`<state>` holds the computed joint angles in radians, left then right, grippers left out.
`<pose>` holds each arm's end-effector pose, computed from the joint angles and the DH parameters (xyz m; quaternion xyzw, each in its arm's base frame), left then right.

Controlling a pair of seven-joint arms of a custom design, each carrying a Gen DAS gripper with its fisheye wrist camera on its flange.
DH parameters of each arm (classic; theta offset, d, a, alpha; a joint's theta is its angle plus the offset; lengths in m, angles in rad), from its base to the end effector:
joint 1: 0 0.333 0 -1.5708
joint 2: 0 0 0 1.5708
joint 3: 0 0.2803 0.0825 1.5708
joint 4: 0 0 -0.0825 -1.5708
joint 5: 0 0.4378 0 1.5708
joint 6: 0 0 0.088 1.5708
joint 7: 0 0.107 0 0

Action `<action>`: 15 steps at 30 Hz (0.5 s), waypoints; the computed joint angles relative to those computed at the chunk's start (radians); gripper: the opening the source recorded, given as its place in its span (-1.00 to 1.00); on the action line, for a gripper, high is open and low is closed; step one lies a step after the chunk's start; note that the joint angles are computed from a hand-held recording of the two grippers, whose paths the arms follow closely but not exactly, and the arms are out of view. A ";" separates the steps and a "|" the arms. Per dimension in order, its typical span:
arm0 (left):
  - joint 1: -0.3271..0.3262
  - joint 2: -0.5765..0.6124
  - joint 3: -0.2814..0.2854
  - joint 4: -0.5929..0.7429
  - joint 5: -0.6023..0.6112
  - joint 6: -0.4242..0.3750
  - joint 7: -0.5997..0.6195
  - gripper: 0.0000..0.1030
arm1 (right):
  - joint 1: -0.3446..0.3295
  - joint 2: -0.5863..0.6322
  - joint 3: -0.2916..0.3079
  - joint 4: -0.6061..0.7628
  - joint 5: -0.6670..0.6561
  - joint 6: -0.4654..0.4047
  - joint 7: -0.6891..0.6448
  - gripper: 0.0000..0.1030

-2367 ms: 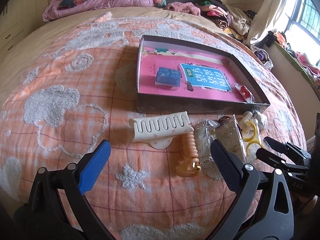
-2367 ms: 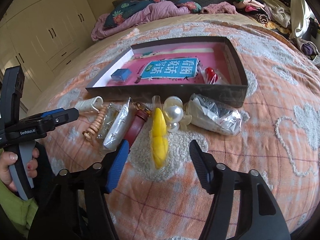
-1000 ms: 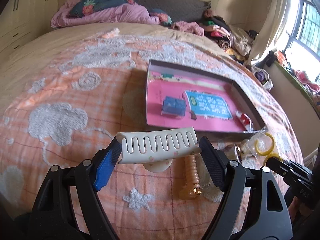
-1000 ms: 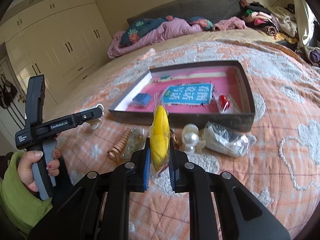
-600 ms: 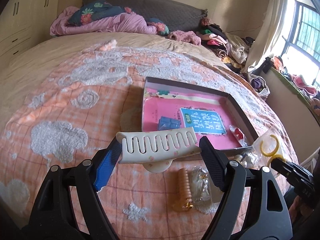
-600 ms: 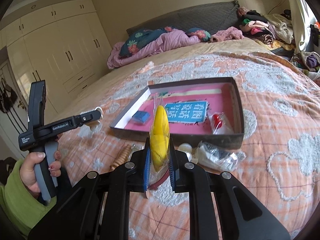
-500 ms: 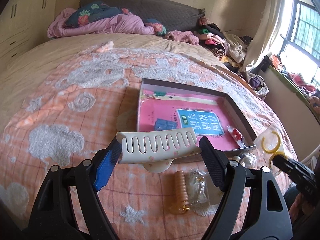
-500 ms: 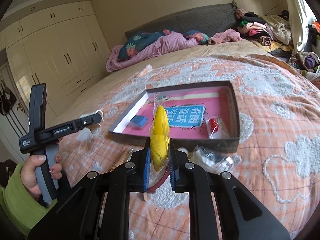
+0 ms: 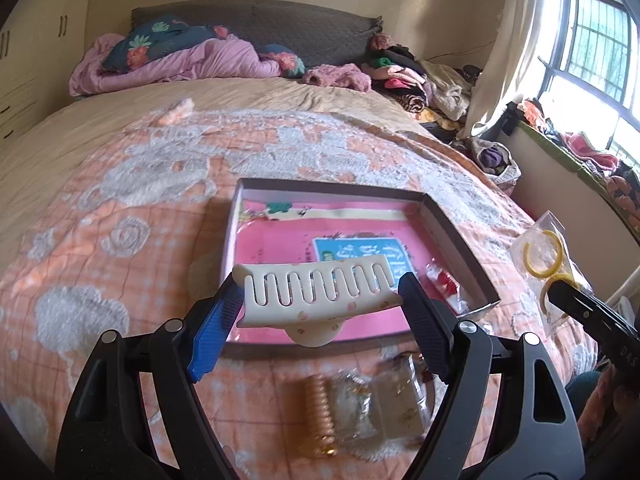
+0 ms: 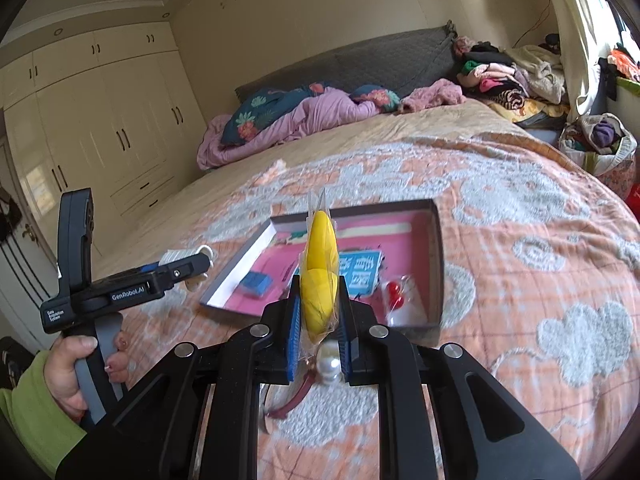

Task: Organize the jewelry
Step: 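Carry the white comb into the tray with the left tool while the right places the yellow clip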

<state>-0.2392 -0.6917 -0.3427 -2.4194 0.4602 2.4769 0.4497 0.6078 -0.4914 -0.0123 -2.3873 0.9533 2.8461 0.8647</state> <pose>0.3884 -0.2786 0.5759 -0.7143 0.5448 -0.3365 0.2824 0.4491 0.2515 0.5453 -0.7380 0.4328 -0.0871 0.5103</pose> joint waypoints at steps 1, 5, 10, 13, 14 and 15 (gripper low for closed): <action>0.002 0.008 0.000 0.007 0.002 0.004 0.002 0.39 | 0.000 0.003 -0.002 0.007 0.001 0.003 -0.001 -0.71; 0.009 0.042 0.000 0.037 0.010 0.020 0.009 0.39 | -0.001 0.013 -0.002 0.024 0.001 0.020 -0.002 -0.71; 0.013 0.074 0.004 0.063 0.015 0.034 0.021 0.39 | 0.000 0.030 -0.002 0.050 0.000 0.039 -0.006 -0.71; 0.017 0.086 0.004 0.072 0.021 0.046 0.023 0.39 | -0.002 0.041 -0.001 0.064 -0.001 0.056 -0.006 -0.71; 0.017 0.092 0.006 0.076 0.021 0.050 0.026 0.39 | -0.002 0.045 -0.001 0.069 0.000 0.060 -0.005 -0.71; 0.019 0.101 0.007 0.083 0.022 0.058 0.029 0.39 | -0.003 0.052 -0.004 0.078 0.000 0.061 -0.004 -0.71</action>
